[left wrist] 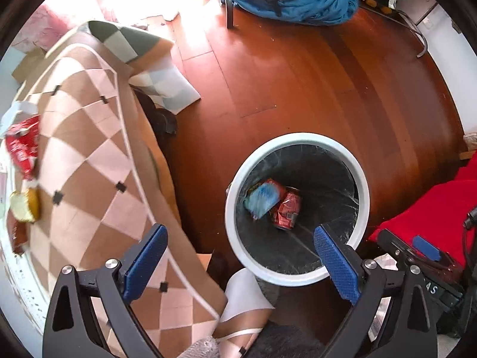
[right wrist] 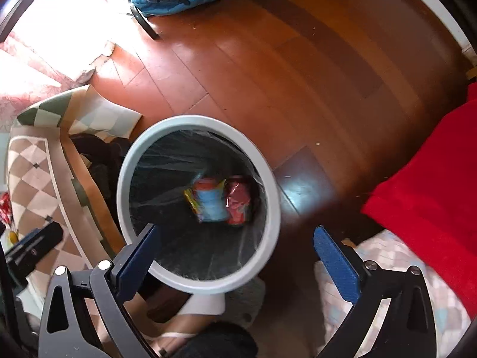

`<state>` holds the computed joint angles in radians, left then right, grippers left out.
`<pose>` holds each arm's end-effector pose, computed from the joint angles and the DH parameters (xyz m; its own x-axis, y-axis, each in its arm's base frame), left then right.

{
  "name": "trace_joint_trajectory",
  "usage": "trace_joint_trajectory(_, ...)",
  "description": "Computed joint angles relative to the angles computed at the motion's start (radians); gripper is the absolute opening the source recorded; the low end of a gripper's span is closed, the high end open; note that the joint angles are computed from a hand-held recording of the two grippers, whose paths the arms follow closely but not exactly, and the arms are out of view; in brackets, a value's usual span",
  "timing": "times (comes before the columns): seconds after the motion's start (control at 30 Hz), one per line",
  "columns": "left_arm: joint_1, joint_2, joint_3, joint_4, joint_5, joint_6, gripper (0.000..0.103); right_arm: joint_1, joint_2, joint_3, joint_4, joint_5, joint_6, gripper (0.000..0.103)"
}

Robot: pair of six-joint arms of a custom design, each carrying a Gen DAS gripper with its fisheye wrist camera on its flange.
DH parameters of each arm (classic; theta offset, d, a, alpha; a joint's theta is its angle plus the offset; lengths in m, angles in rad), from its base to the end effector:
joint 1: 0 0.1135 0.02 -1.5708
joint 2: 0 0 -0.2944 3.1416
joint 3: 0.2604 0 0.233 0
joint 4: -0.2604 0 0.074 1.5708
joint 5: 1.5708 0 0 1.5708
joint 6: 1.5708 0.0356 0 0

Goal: Collect trash
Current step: 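Carry the can and milk carton over the bin and release both, then grasp the white box with the left tool while the right tool grasps the red candy bag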

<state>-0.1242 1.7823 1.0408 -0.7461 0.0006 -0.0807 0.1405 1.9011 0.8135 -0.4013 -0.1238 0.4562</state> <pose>0.2952 -0.0369 0.1843 -0.9956 0.0431 -0.0828 0.0438 0.9990 -0.0073 0.2788 0.0439 0.1115 -0.9515 0.3070 -0.0192 0.3010 0.9423 0.1465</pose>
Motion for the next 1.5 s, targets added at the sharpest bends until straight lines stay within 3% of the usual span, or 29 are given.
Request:
trace_joint_trajectory(0.53, -0.041, -0.300, -0.040, -0.171, -0.058, 0.024, 0.100, 0.155, -0.392, -0.025, -0.277, 0.072, 0.085, 0.103)
trace_joint_trajectory(0.83, -0.009, -0.486, 0.016, -0.309, -0.032, 0.036, 0.100, 0.261, -0.612, 0.097, -0.512, 0.122, 0.170, 0.103)
trace_joint_trajectory(1.03, 0.092, -0.591, 0.080, -0.403, 0.006, 0.113, 0.100, 0.384, -0.698, 0.214, -0.651, 0.199, 0.283, 0.103)
trace_joint_trajectory(1.13, 0.204, -0.621, 0.139, -0.457, 0.045, 0.190, 0.100, 0.442, -0.724, 0.284, -0.707, 0.223, 0.369, 0.103)
trace_joint_trajectory(1.33, 0.623, -0.594, 0.252, -0.493, 0.168, 0.499, 0.100, 0.622, -0.677, 0.443, -0.716, 0.248, 0.534, 0.103)
trace_joint_trajectory(1.5, 0.931, -0.440, 0.263, -0.313, 0.151, 0.732, 0.100, 0.741, -0.420, 0.592, -0.607, 0.209, 0.532, 0.103)
